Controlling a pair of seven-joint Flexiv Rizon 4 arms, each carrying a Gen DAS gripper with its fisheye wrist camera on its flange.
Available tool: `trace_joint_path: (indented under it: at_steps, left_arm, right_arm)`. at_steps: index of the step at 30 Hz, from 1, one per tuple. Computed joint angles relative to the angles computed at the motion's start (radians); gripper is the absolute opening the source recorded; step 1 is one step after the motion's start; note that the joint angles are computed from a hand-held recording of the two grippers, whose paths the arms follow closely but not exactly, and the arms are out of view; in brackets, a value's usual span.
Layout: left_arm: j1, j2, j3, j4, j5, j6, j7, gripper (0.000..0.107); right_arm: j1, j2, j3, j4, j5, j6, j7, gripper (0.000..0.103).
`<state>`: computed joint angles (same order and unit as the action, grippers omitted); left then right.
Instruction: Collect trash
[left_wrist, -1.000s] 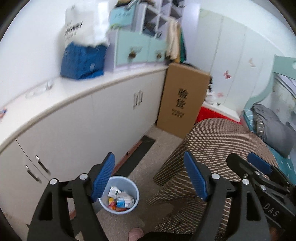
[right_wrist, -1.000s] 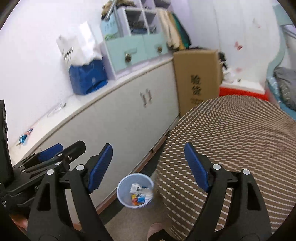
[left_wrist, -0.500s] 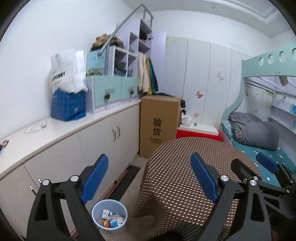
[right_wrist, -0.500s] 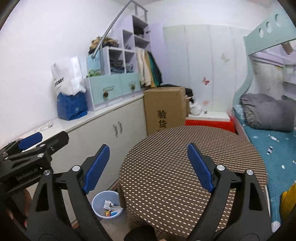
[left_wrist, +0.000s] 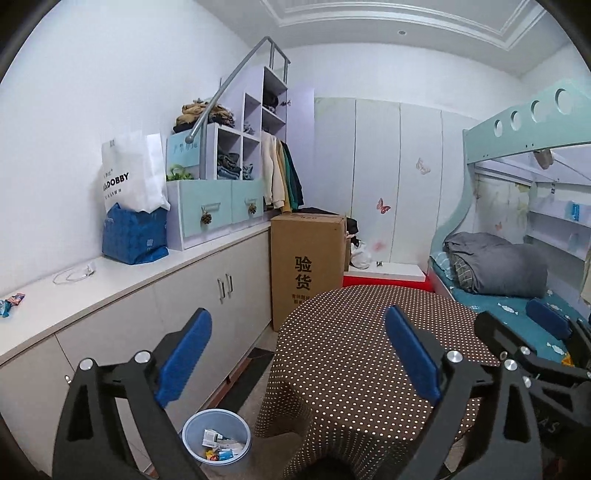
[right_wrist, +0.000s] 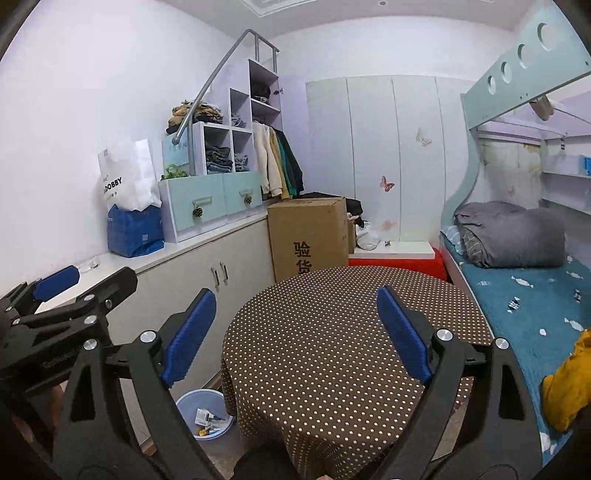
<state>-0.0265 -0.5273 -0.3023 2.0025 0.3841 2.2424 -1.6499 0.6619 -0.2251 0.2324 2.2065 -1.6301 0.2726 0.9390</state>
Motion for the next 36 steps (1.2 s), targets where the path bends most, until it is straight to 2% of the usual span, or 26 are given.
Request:
trace_joint_path:
  at_steps: [6,14,36]
  left_arm:
    - [-0.044,0.009,0.035,0.022,-0.028,0.041,0.021,0.093]
    - [-0.122,0.006,0.085,0.042,-0.108,0.059,0.097,0.093]
    - [-0.107,-0.003,0.059,0.033,-0.097,0.06,0.116,0.093]
  right_arm:
    - [0.022,0.012,0.017,0.023,0.021,-0.05,0.016,0.088]
    - [0.022,0.022,0.024,0.046,0.026,-0.056,0.047,0.088]
    - [0.017,0.026,0.027,0.055,0.027,-0.049,0.072,0.088]
